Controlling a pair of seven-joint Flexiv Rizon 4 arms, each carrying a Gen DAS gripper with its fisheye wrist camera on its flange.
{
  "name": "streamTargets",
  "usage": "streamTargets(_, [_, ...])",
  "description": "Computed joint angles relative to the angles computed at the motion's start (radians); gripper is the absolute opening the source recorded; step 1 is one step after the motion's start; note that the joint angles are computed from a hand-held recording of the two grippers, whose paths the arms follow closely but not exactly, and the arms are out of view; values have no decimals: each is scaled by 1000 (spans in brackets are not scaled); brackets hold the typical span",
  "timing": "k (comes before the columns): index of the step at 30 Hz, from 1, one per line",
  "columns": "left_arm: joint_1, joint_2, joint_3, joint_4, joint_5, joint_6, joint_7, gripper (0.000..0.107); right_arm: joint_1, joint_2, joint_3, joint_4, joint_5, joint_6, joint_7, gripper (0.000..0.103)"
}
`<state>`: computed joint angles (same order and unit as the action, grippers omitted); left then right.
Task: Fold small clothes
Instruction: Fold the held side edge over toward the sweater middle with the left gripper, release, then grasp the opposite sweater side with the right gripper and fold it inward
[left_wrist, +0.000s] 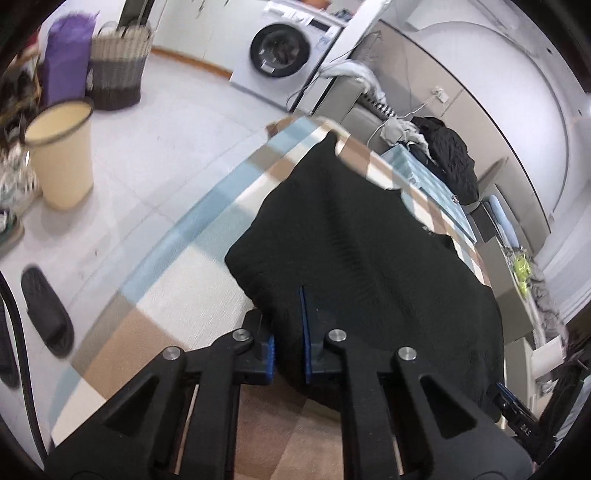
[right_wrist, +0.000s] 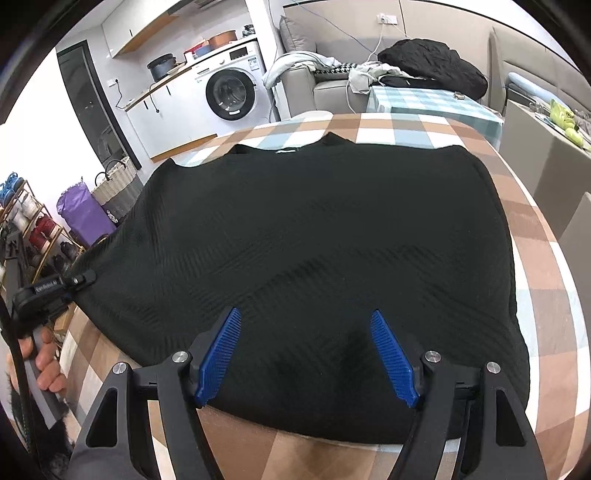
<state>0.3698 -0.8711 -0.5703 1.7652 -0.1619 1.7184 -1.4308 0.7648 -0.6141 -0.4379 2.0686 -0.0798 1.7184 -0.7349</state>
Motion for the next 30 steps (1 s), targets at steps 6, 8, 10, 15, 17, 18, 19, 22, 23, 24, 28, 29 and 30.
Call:
streamTargets(6, [-153,37,84,-118,100,63,119,6,33,8,-28,52,60,56,-13,78])
streamTargets(8, [-152,24,21,-150,153,53,185,6,26,14,-20,64,89,69,-12,78])
streamTargets(10, [-139,-11,-91,-180,212,16,284,6,53,16,-51,79,119,70,-10,78])
streamTargets(15, [-138,-99,-277,-215,250,-276,562,6,130,17,-152,123,185,73,11,78])
streamTargets(17, [-142,-108,-287,-224,203,-431,611,7,176,9,-211,139,206,54,25,78])
streamTargets(18, [-147,-107,-276,-228,181,-470,615,10,194,6,-235,147,209,39,34,78])
streamTargets(19, [-144,-101,-267,-225,154,-508,611,12,202,7,-247,154,206,24,42,78])
streamTargets(22, [-78,-86,-306,-164,74,-531,625,39,201,18,-253,180,196,34,55,78])
streamTargets(23, [-65,-90,-310,-157,54,-523,633,45,202,21,-257,187,194,42,54,78])
streamTargets(24, [-44,-86,-318,-145,30,-513,636,53,207,16,-266,189,197,49,55,78])
streamTargets(28, [-13,-49,-277,-107,-46,-427,603,56,133,23,-189,164,219,96,68,78])
streamTargets(29, [-16,-36,-252,-99,-61,-403,588,56,104,29,-155,155,223,113,64,78])
streamTargets(30, [-21,-31,-229,-103,-79,-393,579,56,81,29,-129,141,229,126,60,78])
